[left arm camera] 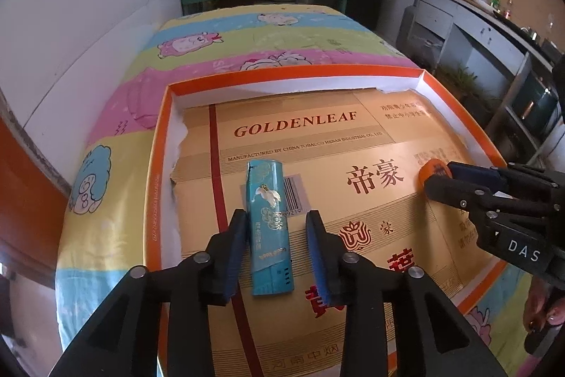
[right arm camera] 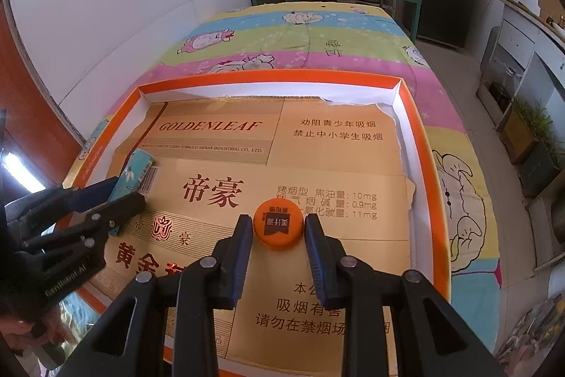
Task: Organize rigid objects
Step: 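Open both tools to release the teal box and orange cap in the lid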
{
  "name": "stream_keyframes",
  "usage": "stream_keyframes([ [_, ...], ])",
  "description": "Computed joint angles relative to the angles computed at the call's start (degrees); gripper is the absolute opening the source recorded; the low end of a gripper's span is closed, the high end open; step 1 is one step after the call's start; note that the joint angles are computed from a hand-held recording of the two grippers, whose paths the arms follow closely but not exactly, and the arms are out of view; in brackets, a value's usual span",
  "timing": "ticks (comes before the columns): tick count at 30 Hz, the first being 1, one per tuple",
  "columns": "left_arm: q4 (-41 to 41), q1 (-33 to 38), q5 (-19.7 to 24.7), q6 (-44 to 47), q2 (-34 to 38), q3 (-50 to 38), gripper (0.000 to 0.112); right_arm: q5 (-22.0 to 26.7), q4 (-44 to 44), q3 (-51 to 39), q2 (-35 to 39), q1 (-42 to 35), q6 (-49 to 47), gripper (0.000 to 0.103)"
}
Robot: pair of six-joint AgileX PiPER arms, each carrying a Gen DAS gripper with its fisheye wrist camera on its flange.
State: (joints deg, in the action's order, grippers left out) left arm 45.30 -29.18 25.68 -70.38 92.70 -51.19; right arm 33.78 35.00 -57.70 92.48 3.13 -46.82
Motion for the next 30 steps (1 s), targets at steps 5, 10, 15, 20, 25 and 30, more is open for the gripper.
stream_keyframes([
  [5, 1.0, -0.5, 0.7, -1.6, 0.2, -0.3, 0.035, -0.5, 0.1, 0.9, -0.6, 0.0, -1.2, 0.055],
  [10, 6.3, -2.1, 2.1, -7.7, -0.2, 0.9, 0.036, -0.7, 1.2, 2.4, -1.8, -1.2, -2.0, 0.06],
  [15, 8.5, -2.9, 2.8, -11.2, -2.6, 2.6, 0.036, -0.8, 3.9, 5.5, -5.4, -2.5, -4.7, 0.06],
  [20, 10.5, -4.7, 3.9, -14.0, -6.8, 4.4, 0.036, 0.3, 6.7, 8.5, -9.6, -4.0, -6.9, 0.06],
  [25, 9.2, -9.6, 11.0, -13.8, -10.0, 4.2, 0.036, 1.8, 8.1, 11.2, -13.8, -5.4, -7.3, 0.06],
  [30, 7.0, -13.5, 13.3, -14.7, -14.7, 5.5, 0.036, 3.3, 8.3, 13.6, -18.3, -6.3, -6.7, 0.06],
])
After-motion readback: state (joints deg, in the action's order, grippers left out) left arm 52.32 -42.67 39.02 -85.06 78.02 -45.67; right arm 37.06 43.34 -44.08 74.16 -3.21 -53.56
